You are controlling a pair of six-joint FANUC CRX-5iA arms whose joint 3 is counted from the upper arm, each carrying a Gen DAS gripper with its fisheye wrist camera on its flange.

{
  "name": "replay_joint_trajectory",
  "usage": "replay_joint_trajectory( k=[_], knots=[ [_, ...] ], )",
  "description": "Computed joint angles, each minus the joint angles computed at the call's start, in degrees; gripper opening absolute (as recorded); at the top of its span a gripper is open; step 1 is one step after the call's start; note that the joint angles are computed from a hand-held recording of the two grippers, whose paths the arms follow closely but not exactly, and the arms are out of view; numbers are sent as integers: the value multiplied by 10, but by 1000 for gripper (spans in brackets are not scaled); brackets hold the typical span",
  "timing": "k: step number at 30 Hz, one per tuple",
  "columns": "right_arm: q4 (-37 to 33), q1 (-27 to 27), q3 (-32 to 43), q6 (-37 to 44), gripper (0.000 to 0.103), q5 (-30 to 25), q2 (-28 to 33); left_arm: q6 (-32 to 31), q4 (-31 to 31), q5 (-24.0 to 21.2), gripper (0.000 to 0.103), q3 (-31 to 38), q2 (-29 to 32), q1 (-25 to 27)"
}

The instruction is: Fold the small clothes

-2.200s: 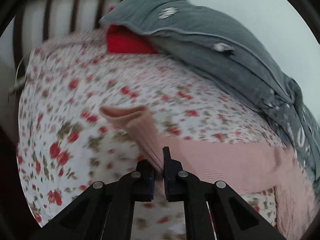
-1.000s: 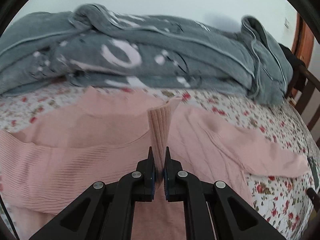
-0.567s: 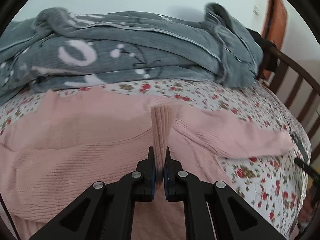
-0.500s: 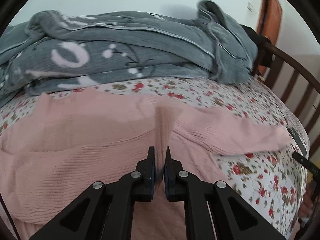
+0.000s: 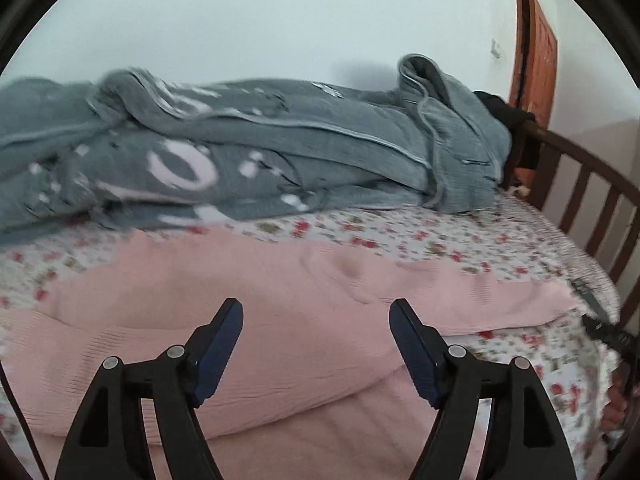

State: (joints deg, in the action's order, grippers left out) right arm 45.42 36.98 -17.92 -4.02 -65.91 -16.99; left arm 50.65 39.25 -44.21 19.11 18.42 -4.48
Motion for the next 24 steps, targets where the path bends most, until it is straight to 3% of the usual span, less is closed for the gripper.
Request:
replay_joint_trajectory(
  k=[4, 7, 10, 11, 12, 18, 24],
  knots=[
    [-8, -33, -7, -22, 64, 44, -2, 36, -48, 12, 74, 2, -11, 13],
    [-25, -65, -2, -22, 55, 73, 4, 69, -69, 4, 74, 7, -12, 27],
    [-48, -89, 24, -1, 29, 59, 29, 88, -87, 2, 74, 4, -16, 41],
    [-53, -97, 30, 6, 14, 60, 34, 96, -92, 6, 74, -1, -19, 47],
    [-57, -102, 32, 13, 8, 66, 36, 102, -94, 9, 74, -5, -21, 51],
    [2, -82, 79, 67, 6, 17, 76, 119, -68, 23, 74, -41, -40, 94],
    [66, -49, 144, 96, 6, 10, 123, 120, -57, 44, 74, -74, -63, 137]
  ],
)
